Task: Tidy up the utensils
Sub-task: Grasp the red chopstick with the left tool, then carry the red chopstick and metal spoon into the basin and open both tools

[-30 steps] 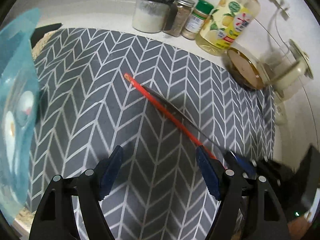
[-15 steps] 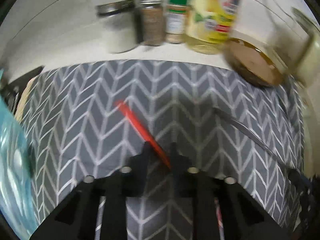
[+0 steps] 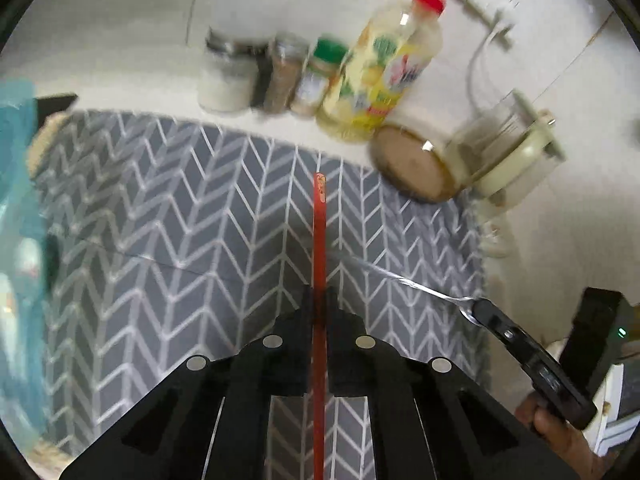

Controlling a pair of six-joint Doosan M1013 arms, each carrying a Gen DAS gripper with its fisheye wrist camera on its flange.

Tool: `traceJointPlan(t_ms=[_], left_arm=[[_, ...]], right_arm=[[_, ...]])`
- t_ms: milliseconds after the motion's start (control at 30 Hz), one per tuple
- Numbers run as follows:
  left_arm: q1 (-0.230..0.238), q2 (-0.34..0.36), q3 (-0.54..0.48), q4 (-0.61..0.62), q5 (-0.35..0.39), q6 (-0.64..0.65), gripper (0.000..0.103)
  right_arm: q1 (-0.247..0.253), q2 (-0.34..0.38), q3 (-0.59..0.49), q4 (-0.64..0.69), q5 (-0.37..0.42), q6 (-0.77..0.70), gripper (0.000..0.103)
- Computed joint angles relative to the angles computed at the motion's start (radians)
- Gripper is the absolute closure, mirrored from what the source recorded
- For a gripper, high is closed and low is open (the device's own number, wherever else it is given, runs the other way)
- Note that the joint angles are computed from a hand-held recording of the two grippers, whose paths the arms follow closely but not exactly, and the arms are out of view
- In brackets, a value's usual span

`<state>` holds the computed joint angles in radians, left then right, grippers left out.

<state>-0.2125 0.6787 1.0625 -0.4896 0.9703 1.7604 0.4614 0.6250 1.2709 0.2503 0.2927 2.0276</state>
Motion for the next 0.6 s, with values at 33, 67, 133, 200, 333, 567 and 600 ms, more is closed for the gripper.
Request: traceJointPlan(t_ms=[33,67,133,200,333,567,600], left_arm=[[0.008,-0.014,0.009,-0.004,-0.012,0.008,0.097],[0.013,-0.025,0.013,-0.009,-0.021,0.014,0.097],[0.034,-0.053,0.026,-0.033,-0.036,0.034,0.097],[0.054,-0.076,0.034,-0.048,-0.053,0.049,0.097],[0.096,-0.117,0.047,-0.045,-0.087,0.064,0.097],[0.191,-0.129,0.047,0.133,-0.095,0.010,0.097],[0.202,-0.124,0.044,0.157,-0.083,0.007,0.097]], right_arm=[[0.001,0.000,-0.004,0.035,-0.007,-0.024,0.100],[0.004,0.000,-0.009,0.047,-0.013,-0.029,0.100],[0.011,0.003,-0.029,0.070,-0.018,-0.046,0.100],[0.018,0.006,-0.056,0.083,-0.017,-0.057,0.100],[0.037,0.025,-0.142,0.209,-0.014,-0.236,0.100],[0.062,0.166,-0.456,0.478,0.224,-0.630,0.100],[0.062,0.210,-0.544,0.482,0.316,-0.642,0.100]])
